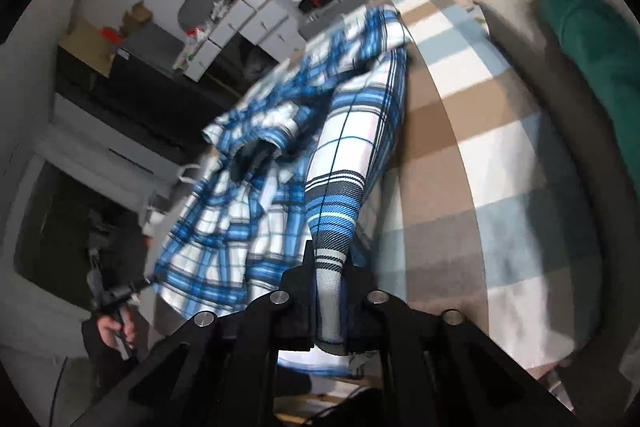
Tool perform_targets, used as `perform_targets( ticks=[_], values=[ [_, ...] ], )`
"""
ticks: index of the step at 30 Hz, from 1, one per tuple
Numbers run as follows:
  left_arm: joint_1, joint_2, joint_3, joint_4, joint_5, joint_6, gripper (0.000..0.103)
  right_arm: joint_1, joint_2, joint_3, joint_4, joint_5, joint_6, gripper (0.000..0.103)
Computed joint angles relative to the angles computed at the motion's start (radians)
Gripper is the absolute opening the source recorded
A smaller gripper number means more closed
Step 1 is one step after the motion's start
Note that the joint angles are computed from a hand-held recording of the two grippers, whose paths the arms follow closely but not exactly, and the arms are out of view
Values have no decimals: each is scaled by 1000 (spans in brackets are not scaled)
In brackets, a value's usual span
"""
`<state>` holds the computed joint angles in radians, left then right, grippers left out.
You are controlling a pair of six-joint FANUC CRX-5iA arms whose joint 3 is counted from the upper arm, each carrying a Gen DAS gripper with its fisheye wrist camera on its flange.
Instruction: Fold large clothes
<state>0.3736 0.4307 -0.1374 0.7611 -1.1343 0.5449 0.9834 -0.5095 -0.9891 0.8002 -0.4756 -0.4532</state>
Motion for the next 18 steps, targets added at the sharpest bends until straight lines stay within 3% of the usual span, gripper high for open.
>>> perform_targets(
  ticks=[2,3,5,6,7,9,12,14,15,16,17,18],
  values=[
    [3,54,58,-55,-60,97,6,12,11,7,-64,-18,20,12],
    [2,83,91,-87,-92,149,17,21,8,6,-101,-30,32,17],
    [23,71,77,-111,-127,163,30,39,27,32,-167,-83,72,38],
    [20,77,79,-119,-126,164,37,50,45,55,-205,-126,110,54],
    [30,65,61,-105,-127,147,41,56,65,79,-239,-159,156,57],
    [33,55,45,-83,-117,129,59,66,96,114,-274,-204,228,58],
    [28,37,27,-81,-89,101,61,68,157,171,-330,-249,354,65],
    [18,18,14,-99,-54,82,58,69,185,187,-328,-265,385,63],
    [10,11,16,-125,-40,79,27,82,175,182,-327,-266,376,49],
    [2,18,33,-169,-40,103,3,80,172,181,-325,-263,374,13],
    [0,27,48,-198,-56,128,0,80,166,179,-319,-267,367,7],
    [6,20,40,-193,-50,135,0,88,148,163,-283,-268,323,7]
  ],
)
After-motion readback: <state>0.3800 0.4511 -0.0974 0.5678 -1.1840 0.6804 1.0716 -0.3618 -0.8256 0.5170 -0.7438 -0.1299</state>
